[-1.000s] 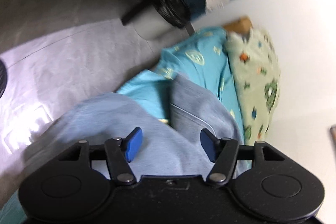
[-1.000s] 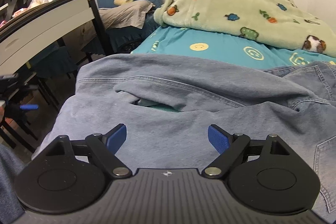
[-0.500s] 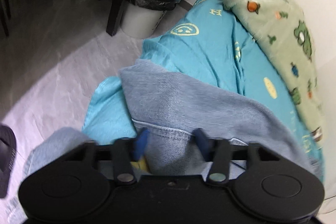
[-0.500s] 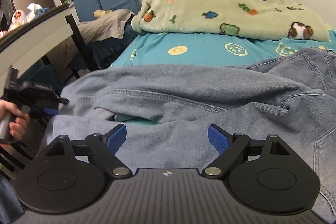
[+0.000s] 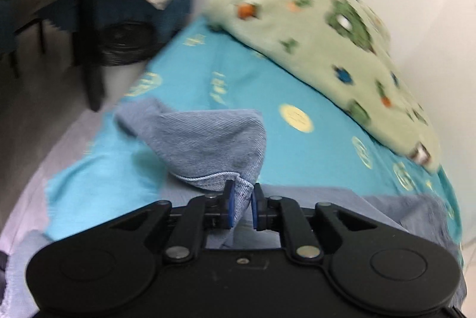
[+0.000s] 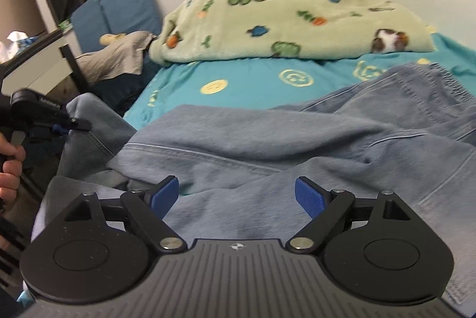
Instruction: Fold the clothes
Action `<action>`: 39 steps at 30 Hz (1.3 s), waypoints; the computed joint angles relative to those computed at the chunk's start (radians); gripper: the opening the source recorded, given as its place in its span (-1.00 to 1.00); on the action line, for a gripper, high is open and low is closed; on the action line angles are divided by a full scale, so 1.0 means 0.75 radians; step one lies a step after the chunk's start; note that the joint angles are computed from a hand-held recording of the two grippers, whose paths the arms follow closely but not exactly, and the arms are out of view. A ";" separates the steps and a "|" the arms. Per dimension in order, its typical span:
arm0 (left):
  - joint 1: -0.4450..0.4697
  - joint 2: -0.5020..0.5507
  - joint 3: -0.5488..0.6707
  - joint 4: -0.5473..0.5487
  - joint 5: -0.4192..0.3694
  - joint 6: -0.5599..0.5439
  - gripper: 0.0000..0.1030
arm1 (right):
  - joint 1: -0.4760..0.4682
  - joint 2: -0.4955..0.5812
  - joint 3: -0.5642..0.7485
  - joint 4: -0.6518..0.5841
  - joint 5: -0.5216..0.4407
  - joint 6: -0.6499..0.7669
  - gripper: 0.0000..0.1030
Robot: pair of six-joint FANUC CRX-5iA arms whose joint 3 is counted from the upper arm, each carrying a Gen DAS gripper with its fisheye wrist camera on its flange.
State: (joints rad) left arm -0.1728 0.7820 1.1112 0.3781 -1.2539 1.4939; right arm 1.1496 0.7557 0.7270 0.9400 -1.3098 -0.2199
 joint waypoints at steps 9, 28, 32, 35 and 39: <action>-0.119 0.038 -0.160 0.022 0.176 -0.237 -0.72 | -0.015 -0.152 -0.283 0.010 0.086 -0.340 0.70; 0.086 -0.261 -0.820 0.731 0.461 -0.369 0.24 | -0.018 -0.161 -0.307 -0.032 0.160 -0.383 0.73; 0.125 -0.249 -0.815 0.716 0.514 -0.236 0.25 | -0.021 -0.147 -0.284 -0.063 0.165 -0.337 0.73; 0.150 -0.199 -0.767 0.689 0.495 -0.152 0.29 | -0.025 -0.139 -0.270 -0.090 0.172 -0.308 0.73; 0.164 -0.109 -0.650 0.614 0.343 -0.024 0.24 | -0.029 -0.115 -0.231 -0.132 0.172 -0.247 0.73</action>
State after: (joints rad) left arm -0.0495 0.6999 0.6234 0.8387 -0.9965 1.4756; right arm 1.1279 0.6695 0.5540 0.8409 -1.1807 -0.4048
